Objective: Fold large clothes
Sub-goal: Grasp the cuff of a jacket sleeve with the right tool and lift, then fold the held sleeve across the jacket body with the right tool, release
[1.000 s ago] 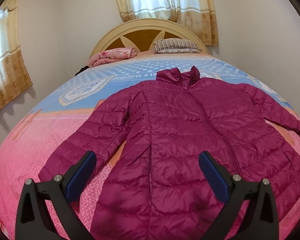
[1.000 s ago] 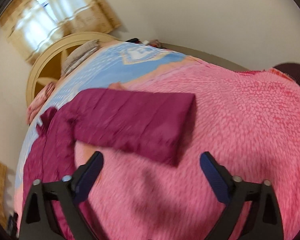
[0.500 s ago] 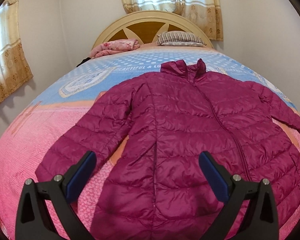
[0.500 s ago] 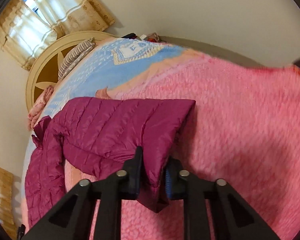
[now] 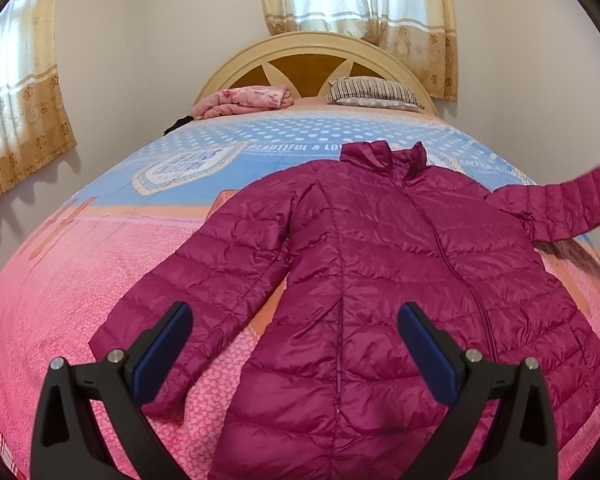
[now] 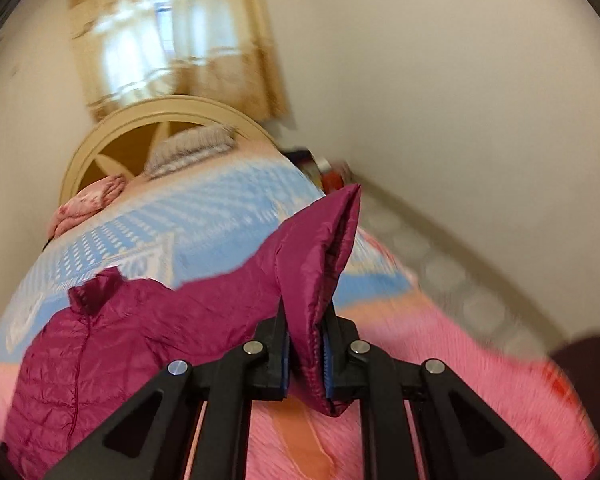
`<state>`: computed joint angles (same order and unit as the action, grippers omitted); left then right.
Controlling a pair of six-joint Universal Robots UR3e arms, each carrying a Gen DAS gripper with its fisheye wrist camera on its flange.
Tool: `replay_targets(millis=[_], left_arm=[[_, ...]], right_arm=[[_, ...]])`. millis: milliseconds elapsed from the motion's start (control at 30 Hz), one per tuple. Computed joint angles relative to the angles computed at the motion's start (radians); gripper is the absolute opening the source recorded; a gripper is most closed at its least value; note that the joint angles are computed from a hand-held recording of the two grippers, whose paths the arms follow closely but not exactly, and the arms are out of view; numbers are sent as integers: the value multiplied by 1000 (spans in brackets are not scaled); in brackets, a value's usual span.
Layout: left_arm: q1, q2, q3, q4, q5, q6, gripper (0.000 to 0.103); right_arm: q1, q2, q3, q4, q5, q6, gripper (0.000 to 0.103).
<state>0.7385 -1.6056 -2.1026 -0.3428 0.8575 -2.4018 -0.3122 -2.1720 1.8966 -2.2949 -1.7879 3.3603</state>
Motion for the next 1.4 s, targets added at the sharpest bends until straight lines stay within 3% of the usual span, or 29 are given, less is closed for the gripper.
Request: replay_targets(millis=[200,500,933,1400], left_arm=[[24,-8,-4,24,-8,-6,103],[50,-53,37,-4,-4,3,103],[48,-146,122,42,49,-47,103],[43,-181,154,50,74,-58,103]], right_arm=[[398,309,-252,-70,-290,10,11],[741,651,-530,-116,-486,-75,11],[876,938,-749,-142,-472,-135,11],[905,1244,-957,-108,-336,-130,11]])
